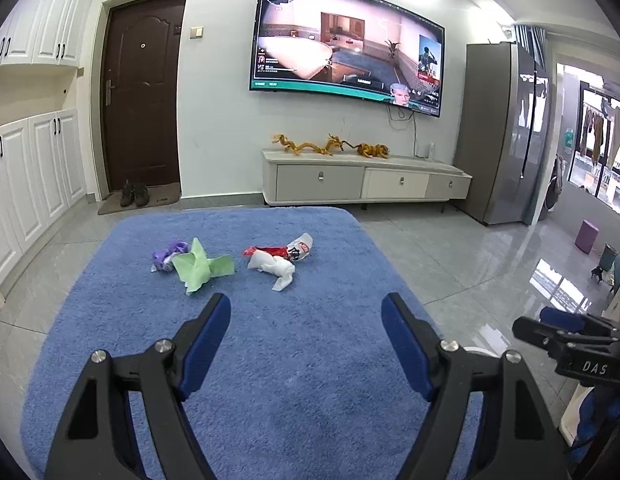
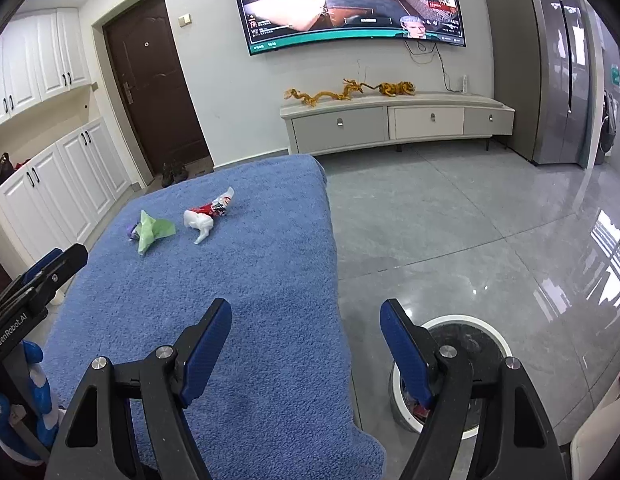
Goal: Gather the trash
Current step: 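Move both open tools back over the remaining wrappers on the rug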
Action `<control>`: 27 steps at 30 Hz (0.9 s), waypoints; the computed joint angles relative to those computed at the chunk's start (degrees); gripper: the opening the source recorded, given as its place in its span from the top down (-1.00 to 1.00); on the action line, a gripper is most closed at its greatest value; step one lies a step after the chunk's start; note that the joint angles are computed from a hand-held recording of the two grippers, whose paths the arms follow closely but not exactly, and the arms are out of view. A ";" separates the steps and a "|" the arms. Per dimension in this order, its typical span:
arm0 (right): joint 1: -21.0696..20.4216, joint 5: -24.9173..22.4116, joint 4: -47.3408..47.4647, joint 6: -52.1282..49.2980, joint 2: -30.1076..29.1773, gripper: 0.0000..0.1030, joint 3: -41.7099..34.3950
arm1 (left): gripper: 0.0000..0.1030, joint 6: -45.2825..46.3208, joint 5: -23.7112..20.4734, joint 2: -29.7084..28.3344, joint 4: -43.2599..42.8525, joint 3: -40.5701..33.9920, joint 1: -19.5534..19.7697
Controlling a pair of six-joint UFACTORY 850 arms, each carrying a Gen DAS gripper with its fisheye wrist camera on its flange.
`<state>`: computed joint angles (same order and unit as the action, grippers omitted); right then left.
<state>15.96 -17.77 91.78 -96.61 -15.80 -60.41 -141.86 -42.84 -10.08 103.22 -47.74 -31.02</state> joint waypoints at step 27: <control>2.14 -12.35 2.42 -7.41 8.94 -0.46 -3.32 | -0.49 23.32 -15.44 27.16 -12.51 3.97 6.27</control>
<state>18.10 -30.12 94.19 -104.01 -6.86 -63.73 -118.54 -58.28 17.08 90.71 -43.77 -24.75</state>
